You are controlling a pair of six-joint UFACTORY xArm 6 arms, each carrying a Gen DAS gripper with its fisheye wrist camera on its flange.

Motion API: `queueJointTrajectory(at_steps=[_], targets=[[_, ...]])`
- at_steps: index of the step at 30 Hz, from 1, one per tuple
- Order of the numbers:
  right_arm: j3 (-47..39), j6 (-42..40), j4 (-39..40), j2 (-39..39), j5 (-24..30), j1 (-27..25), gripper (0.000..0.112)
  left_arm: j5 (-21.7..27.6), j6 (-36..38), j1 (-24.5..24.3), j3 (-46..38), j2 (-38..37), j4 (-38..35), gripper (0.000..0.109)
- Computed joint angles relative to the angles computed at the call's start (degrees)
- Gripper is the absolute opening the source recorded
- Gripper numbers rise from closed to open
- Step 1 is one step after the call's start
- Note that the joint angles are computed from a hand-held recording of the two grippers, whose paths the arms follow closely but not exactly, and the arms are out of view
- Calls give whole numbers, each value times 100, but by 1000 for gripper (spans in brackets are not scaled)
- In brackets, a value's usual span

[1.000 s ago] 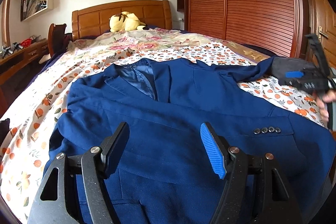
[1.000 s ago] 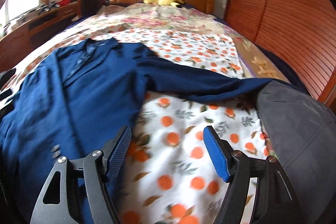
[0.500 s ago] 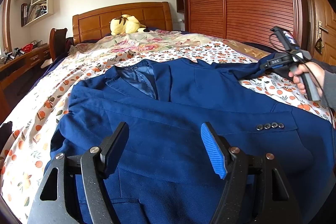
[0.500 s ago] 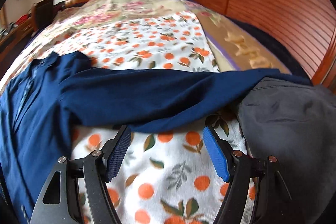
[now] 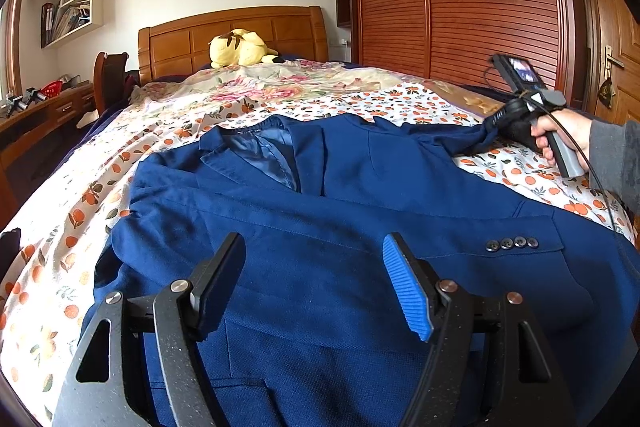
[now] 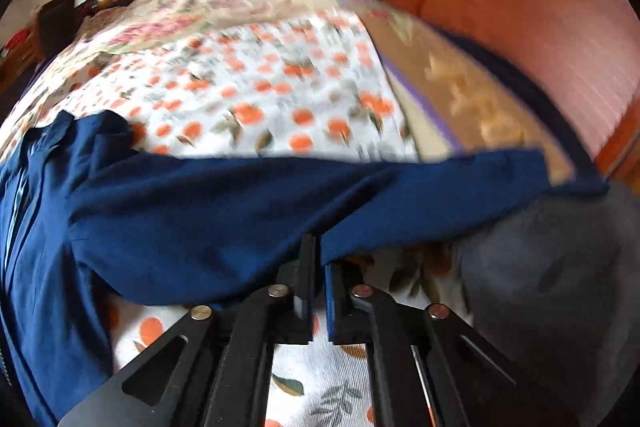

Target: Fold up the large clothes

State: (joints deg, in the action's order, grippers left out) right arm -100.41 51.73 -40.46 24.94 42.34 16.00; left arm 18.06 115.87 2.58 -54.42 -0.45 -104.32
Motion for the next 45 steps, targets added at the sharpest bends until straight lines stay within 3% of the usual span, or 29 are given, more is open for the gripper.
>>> queueJointTrajectory(at_steps=[3,7,12,21,26,28,30,36,45], targets=[[77,154,-463,-193,-259,194,2,23,44,9,6,-10,-54,72],[26,-455,-483,-352,-637,655,2,77,105,35,14,-12,-138,72],[346,-1155,-35,-586,-1234,1221,2,102,78,51,21,-16,-142,72],[1017,-1571,556,-803,-1129,1592,3,173,-48,92,44,-39,-41,72],[1044,-1512,511,-901,-878,1729,15,205,-154,111,36,-29,32,72],[919,-1445,349,-950,-717,1799,38,202,-163,109,35,-29,35,72],[1035,-1326,214,-1116,-708,1834,49,197,-158,105,43,-37,26,73],[1038,-1052,-34,-1114,-573,1776,53,209,-153,117,40,-33,27,73],[444,-999,123,-453,-325,1496,60,213,-153,118,40,-31,28,74]])
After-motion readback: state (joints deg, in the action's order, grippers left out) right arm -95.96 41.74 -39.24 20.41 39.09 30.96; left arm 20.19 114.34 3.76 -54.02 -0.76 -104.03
